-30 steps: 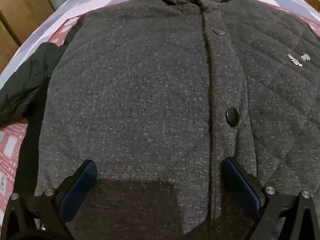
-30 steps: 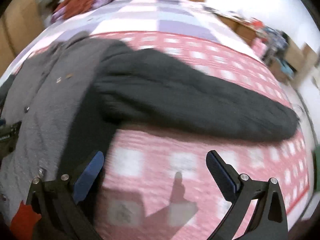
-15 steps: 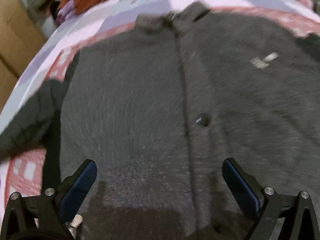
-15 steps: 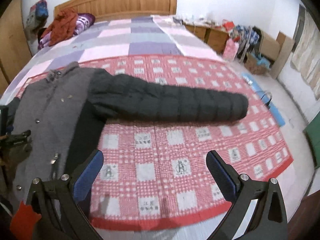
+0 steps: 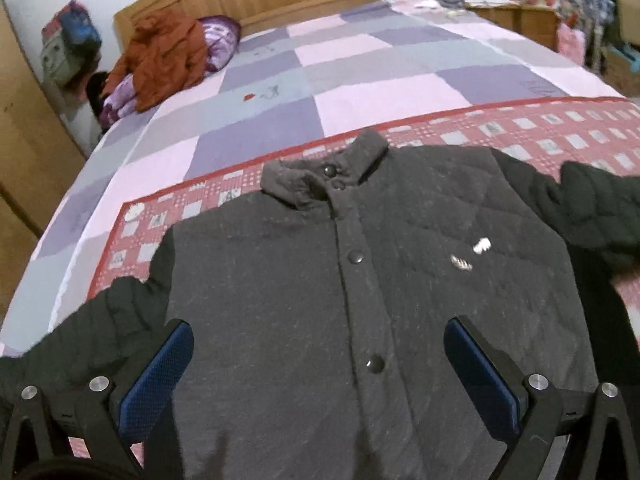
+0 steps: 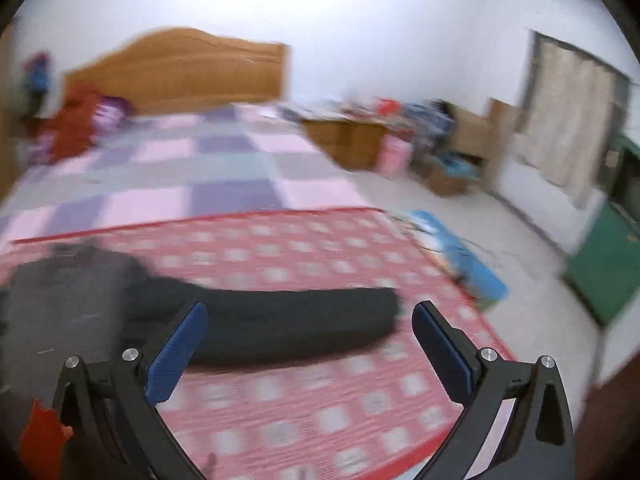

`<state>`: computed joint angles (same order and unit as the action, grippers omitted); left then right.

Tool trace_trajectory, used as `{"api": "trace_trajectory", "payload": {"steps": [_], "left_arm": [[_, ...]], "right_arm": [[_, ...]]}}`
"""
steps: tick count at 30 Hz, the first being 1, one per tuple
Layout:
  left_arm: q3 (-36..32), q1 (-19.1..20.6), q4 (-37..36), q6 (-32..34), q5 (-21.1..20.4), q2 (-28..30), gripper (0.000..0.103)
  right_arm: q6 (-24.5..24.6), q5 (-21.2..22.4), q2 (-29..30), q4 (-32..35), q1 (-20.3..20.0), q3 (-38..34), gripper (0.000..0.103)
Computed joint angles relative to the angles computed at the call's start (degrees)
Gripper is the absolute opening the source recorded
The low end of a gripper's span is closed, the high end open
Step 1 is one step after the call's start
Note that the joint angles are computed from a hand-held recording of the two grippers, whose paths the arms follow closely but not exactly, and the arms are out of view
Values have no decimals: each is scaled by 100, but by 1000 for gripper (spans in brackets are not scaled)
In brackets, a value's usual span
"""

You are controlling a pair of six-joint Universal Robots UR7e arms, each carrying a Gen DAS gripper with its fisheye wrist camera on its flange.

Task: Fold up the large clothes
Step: 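Grasp the black sleeve cuff with the right gripper and lift it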

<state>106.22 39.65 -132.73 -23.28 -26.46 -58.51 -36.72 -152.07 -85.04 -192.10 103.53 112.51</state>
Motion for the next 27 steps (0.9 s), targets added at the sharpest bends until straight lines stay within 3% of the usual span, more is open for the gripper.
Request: {"api": "trace_trajectory", "payload": {"steps": [2, 4, 8, 14, 17, 19, 20, 22, 23, 24, 27], "left_arm": [[-126, 26, 158, -240, 68, 183, 103], [-165, 22, 340, -637, 110, 357, 103], [-342, 30, 906, -1276, -24, 745, 103], [-635, 55, 1538, -1863, -150, 1154, 103], [-794, 81, 1897, -2227, -231, 1257, 103], [-857, 80, 2093, -2372, -259, 1297, 103], [-867, 79, 2122, -2379, -266, 1309, 103], [-892, 67, 2186, -2371, -272, 1326, 103], [-906, 62, 2225, -2377, -275, 1330, 103], [-929, 64, 2262, -2380, -275, 1334, 103], [-973, 66, 2273, -2353, -266, 1315, 103]], "right_arm": [[248, 264, -91, 292, -600, -26, 103], [970, 671, -318, 1186, -1284, -50, 103], [2175, 1443, -460, 2328, -2347, -229, 103], [3646, 2792, -138, 3329, -3423, -662, 103], [4345, 3553, -15, 3639, -3792, -884, 103], [4564, 3807, 89, 3568, -3876, -994, 100], [4567, 3888, 133, 3485, -3881, -1047, 74], [4676, 3865, 183, 3574, -3883, -1208, 33], [4753, 4065, 150, 3597, -3946, -1245, 23], [4736, 4253, 96, 3592, -3991, -1269, 21], [4316, 4161, -4, 3279, -3945, -1323, 17]]}}
